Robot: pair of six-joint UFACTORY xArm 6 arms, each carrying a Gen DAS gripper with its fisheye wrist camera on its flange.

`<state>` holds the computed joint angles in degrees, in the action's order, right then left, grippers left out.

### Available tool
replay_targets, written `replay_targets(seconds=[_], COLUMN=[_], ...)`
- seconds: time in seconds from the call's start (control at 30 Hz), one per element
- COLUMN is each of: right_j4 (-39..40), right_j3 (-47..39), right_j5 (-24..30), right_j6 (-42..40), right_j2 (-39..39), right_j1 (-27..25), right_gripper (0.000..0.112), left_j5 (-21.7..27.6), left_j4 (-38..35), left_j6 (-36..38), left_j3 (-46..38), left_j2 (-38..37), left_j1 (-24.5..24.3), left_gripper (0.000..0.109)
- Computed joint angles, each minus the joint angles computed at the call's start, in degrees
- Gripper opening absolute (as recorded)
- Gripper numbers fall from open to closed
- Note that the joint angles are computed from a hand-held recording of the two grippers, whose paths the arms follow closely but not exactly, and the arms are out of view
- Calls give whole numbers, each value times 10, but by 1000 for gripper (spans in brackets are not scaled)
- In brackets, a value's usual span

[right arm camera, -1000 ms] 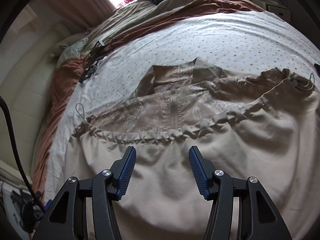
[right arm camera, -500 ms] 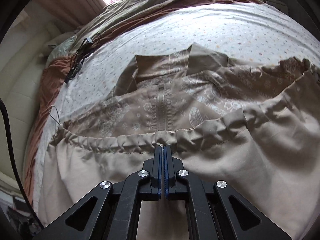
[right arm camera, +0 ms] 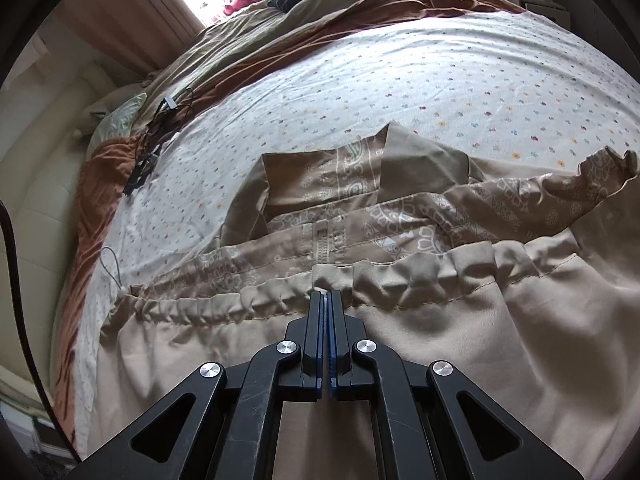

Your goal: Fold large clothes

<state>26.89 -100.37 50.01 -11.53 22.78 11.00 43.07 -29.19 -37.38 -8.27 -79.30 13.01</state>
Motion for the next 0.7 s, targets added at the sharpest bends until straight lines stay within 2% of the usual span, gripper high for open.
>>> replay_targets(seconds=[0.27, 0.4, 0.43, 0.47, 0.57, 0.7], right_j4=[29, 24, 20, 17, 27, 40], right_j3=[-5, -4, -5, -6, -8, -37], right_j5=[-1, -3, -4, -5, -4, 29], right_j6=[2, 4, 6, 6, -3, -4], right_j2=[14, 15, 15, 16, 19, 33], right_j1=[-11, -9, -8, -7, -9, -15], right_gripper=[2, 2, 2, 2, 2, 3], left_j5=[-88, -131, -137, -137, -148, -161], left_j4=[-28, -30, -29, -26, -49, -48], left_j6=[-8, -14, -14, -15, -5, -14], left_j3=[-1, -2, -4, -5, 8, 22], left_j2=[79, 110, 117, 124, 116, 86], left_j1=[-63, -78, -79, -78, -75, -81], left_gripper=[70, 65, 57, 43, 20, 13])
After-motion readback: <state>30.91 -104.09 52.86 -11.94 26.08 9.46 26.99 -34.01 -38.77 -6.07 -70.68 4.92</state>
